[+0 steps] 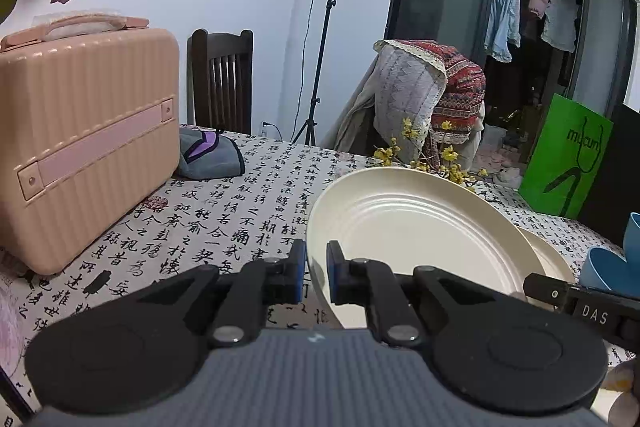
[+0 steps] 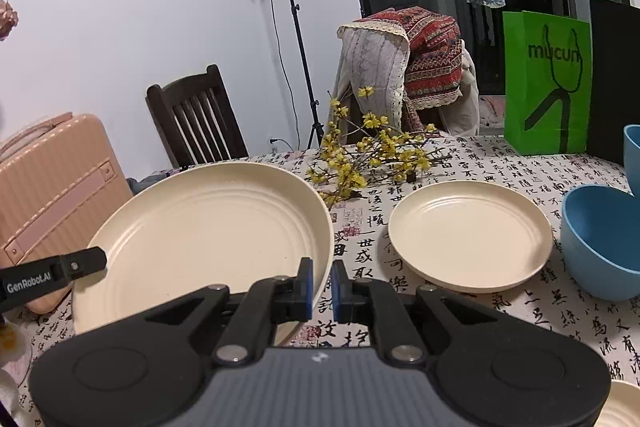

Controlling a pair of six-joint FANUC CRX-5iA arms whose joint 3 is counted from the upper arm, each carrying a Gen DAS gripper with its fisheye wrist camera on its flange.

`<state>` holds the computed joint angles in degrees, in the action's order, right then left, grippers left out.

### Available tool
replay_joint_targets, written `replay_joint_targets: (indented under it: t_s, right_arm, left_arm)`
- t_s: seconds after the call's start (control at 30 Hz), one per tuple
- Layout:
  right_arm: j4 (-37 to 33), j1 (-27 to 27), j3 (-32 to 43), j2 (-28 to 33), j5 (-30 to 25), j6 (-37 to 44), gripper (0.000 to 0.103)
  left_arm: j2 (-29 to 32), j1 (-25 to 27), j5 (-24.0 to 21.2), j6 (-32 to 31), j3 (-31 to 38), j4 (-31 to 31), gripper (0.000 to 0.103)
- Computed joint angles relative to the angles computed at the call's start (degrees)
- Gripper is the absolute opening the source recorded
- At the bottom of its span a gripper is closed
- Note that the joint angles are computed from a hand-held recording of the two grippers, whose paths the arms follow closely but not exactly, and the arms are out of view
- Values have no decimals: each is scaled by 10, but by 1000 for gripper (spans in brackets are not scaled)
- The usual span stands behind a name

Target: Organize plates and bowls

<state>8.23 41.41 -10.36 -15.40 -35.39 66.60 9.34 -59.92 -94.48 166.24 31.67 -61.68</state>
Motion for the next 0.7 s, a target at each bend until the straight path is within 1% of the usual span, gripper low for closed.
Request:
replay_joint_targets:
  t_s: [0.23, 0.43, 0.6, 0.7]
  right_arm:
    - [11, -3, -30, -30, 24, -7, 9]
    - [24, -5, -57, -57, 46, -14, 9]
    - [9, -13, -70, -78, 54, -3, 9]
    - [13, -17, -79, -89, 57, -5, 9]
  left_arm:
    - [12, -22, -8, 19, 8, -20, 12]
    - [8, -35, 0, 44, -2, -27, 12]
    - [9, -47, 1, 55, -3, -30, 12]
    - [13, -58, -1, 57, 0, -40, 12]
